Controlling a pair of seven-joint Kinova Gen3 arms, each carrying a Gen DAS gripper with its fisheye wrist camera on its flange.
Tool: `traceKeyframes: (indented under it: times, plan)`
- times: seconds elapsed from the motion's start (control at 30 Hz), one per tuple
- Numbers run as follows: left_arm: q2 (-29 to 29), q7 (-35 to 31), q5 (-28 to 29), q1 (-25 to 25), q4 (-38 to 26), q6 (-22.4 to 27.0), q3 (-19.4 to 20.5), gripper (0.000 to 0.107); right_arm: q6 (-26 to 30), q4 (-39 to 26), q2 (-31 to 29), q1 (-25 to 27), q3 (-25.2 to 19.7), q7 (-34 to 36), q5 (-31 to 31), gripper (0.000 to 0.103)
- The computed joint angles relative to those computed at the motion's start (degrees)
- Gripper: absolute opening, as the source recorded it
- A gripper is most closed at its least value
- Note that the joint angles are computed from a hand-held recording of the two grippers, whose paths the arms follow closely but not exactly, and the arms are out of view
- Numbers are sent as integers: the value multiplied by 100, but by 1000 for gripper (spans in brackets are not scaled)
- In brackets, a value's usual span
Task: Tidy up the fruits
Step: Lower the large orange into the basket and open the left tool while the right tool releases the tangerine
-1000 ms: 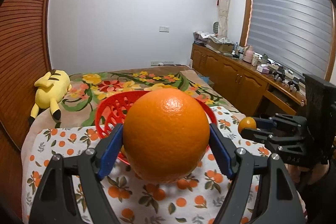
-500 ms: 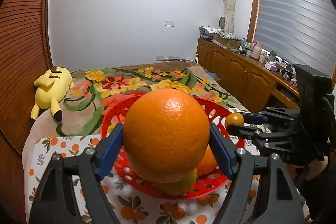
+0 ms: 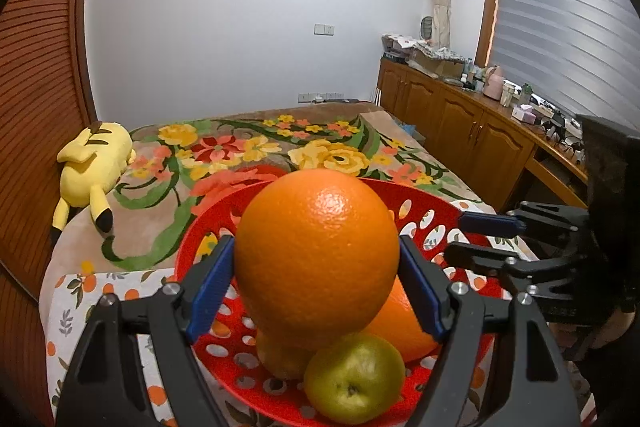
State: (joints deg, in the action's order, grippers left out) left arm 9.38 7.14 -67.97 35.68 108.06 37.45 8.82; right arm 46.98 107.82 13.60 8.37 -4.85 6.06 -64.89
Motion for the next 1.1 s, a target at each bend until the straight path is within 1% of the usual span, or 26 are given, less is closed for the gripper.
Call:
traceKeyframes:
  times: [0.13, 0.3, 0.33, 0.4, 0.53, 0.73, 0.87, 0.93, 0.97, 1.1]
  plan:
    - [104, -184, 144, -52, -97, -60, -34, 78, 93, 19, -29, 52, 18, 78, -63, 44]
    - [251, -742, 695, -59, -331, -24, -84, 79, 100, 65, -65, 37, 43, 158, -90, 45]
    - [279, -798, 744, -69, -339, -23, -80, 79, 102, 94, -80, 38, 48, 180, -102, 45]
    - [309, -777, 696, 74, -353, 44, -183, 80, 107, 126, -97, 30, 62, 205, -104, 45]
    - [348, -949, 877, 139, -462, 172, -218, 80, 65, 188, -133, 4, 85, 257, -106, 45]
    - [377, -939, 859, 211, -466, 210, -299, 80, 67, 261, -184, -5, 128, 263, -132, 45]
    - [442, -798, 653, 329, -458, 353, -311, 81, 85, 323, -220, 4, 157, 290, -133, 47]
    - [419, -838, 733, 286, -432, 264, -287, 81, 86, 353, -238, 3, 169, 318, -138, 47]
    - [394, -806, 735, 274, -397, 195, -292, 81, 79, 365, -244, -1, 175, 330, -142, 47]
    - [328, -556, 608, 345, -298, 284, -298, 81, 130, 433, -304, 21, 214, 383, -175, 47]
